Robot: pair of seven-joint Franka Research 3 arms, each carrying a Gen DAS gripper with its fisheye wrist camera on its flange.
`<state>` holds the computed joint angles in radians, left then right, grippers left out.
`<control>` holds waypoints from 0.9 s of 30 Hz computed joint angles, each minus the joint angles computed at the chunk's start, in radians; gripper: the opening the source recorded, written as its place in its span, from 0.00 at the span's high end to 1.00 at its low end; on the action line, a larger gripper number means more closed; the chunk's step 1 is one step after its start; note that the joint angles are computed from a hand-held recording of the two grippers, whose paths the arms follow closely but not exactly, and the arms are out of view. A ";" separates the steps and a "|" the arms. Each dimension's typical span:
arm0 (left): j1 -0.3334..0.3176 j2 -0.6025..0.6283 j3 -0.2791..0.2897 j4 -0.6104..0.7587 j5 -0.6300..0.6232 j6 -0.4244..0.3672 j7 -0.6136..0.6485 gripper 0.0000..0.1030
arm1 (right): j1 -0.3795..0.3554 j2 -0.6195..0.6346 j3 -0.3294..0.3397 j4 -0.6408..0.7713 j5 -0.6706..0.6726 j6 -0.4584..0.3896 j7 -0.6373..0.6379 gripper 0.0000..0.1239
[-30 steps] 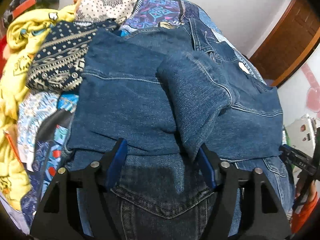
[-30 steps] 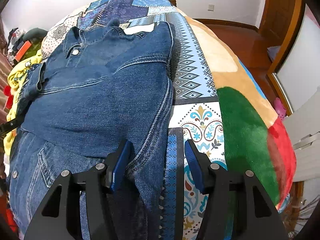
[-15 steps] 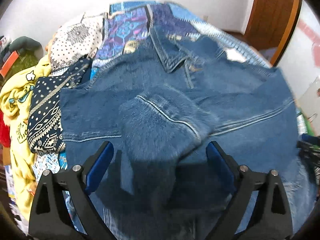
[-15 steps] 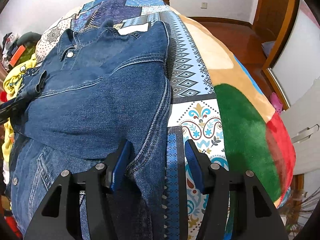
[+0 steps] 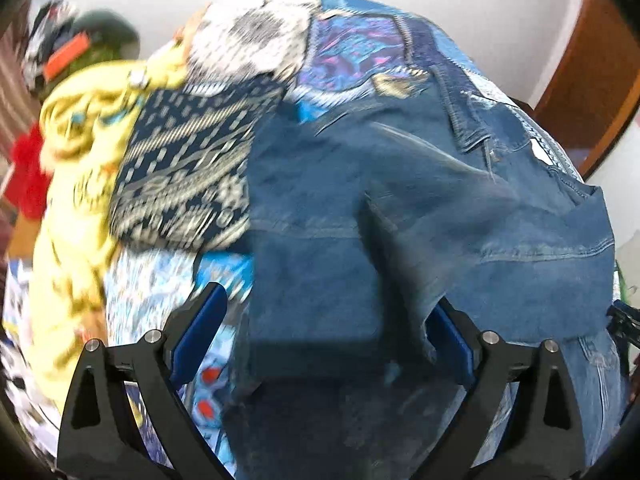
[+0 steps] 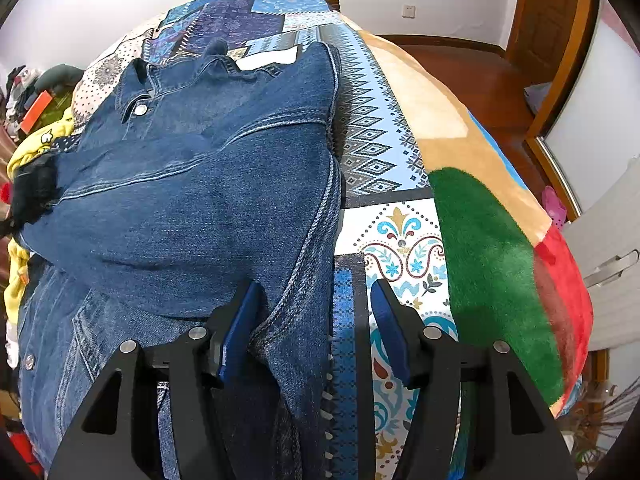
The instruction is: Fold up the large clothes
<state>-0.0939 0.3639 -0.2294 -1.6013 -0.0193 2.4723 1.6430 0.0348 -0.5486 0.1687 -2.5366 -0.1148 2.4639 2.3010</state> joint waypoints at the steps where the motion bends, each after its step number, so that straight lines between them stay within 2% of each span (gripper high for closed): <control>1: 0.008 -0.013 0.003 -0.023 -0.006 0.004 -0.002 0.06 | -0.002 0.001 0.001 0.001 -0.002 -0.001 0.003 0.56; 4: -0.015 -0.054 0.047 -0.093 0.086 0.021 -0.086 0.06 | -0.006 0.000 0.007 0.002 -0.006 -0.007 0.020 0.55; 8: 0.013 -0.088 0.043 -0.133 0.068 -0.013 -0.086 0.06 | 0.006 -0.005 -0.004 0.012 0.011 -0.035 0.021 0.55; 11: 0.030 -0.151 0.037 -0.198 0.049 0.024 -0.049 0.06 | 0.021 -0.030 -0.023 0.011 0.044 -0.051 0.004 0.55; 15: 0.054 -0.218 0.027 -0.239 -0.054 0.035 0.049 0.06 | 0.021 -0.105 -0.016 -0.009 0.064 -0.051 0.000 0.55; 17: 0.060 -0.248 0.027 -0.259 -0.123 0.025 0.104 0.06 | 0.020 -0.153 -0.004 -0.022 0.068 -0.054 0.003 0.51; 21: 0.063 -0.310 0.042 -0.316 -0.276 -0.016 0.215 0.06 | 0.027 -0.256 0.022 -0.068 0.083 -0.053 0.010 0.43; 27: 0.051 -0.383 0.084 -0.426 -0.414 -0.113 0.264 0.06 | 0.089 -0.328 0.021 -0.146 0.176 -0.038 0.002 0.43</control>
<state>-0.0424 -0.0194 -0.1451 -2.0269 -0.4329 2.3597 1.9074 0.1237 -0.8763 0.1899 -2.6830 0.0609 2.4260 2.3034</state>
